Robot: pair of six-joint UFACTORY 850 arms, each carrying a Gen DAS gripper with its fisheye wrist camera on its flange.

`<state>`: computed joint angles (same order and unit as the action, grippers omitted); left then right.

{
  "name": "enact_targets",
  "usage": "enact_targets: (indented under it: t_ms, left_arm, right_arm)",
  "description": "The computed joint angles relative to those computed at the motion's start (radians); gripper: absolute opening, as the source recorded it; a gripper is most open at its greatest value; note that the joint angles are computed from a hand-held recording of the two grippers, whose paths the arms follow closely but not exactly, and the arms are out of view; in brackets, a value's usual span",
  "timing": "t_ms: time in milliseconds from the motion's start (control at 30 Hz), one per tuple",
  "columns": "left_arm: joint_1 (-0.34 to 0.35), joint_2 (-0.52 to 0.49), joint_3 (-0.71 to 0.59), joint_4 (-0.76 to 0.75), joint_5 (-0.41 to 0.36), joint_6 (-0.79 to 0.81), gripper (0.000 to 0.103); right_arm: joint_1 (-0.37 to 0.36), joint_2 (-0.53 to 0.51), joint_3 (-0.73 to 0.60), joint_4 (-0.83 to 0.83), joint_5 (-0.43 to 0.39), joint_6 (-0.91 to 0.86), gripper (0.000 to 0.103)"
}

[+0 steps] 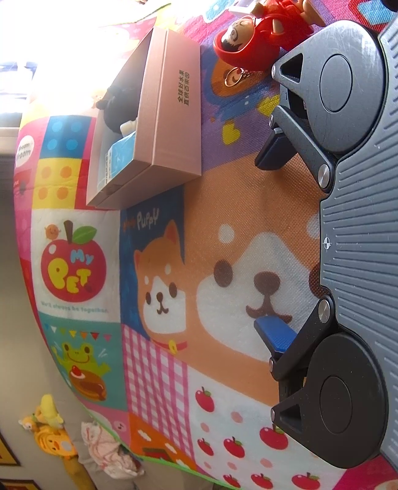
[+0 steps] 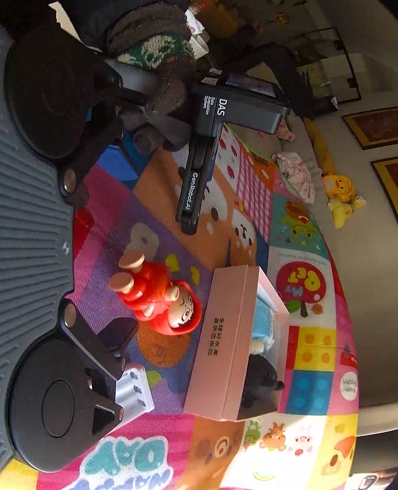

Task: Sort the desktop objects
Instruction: 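Set the battery charger down on the mat with the right gripper, then grasp the red hooded doll with the left gripper and lift it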

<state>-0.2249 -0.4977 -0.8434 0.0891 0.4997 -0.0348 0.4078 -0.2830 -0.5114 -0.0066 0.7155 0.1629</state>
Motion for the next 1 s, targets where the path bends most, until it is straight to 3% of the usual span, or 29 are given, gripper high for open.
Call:
enact_targets:
  t_ms: [167,300,367,433,533,633,733,800,900,1000]
  left_arm:
    - [0.001,0.0,0.0,0.0,0.001,0.001,0.103]
    - [0.002,0.0,0.001,0.002,0.002,-0.003,0.103]
    - [0.016,0.01,0.012,0.087,0.013,-0.125,0.103]
    - [0.038,0.027,0.029,0.267,0.041,-0.328,0.103]
    - [0.051,0.056,0.061,0.503,0.122,-0.506,0.103]
    - [0.027,0.085,0.093,0.631,0.189,-0.514,0.103]
    - [-0.01,0.086,0.097,0.713,0.196,-0.522,0.103]
    - [-0.043,0.075,0.097,0.694,0.18,-0.478,0.103]
    - [-0.085,0.061,0.1,0.542,0.144,-0.341,0.103]
    - [-0.085,0.043,0.088,0.491,0.116,-0.329,0.103]
  right_arm:
    - [0.032,0.017,0.021,0.443,0.005,-0.327,0.103]
    - [0.012,-0.001,0.02,0.629,-0.007,-0.48,0.103]
    - [0.011,-0.017,0.01,0.733,-0.002,-0.597,0.103]
    - [0.019,-0.042,-0.004,0.844,0.03,-0.708,0.103]
    - [-0.001,-0.042,-0.005,0.852,0.02,-0.697,0.103]
    - [-0.005,-0.043,-0.005,0.829,0.015,-0.67,0.103]
    - [-0.003,-0.045,-0.003,0.829,0.013,-0.676,0.103]
    - [-0.001,-0.046,-0.003,0.848,0.022,-0.695,0.103]
    - [0.017,-0.07,-0.021,0.978,0.088,-0.784,0.103]
    - [0.018,-0.093,-0.037,1.076,0.149,-0.797,0.103]
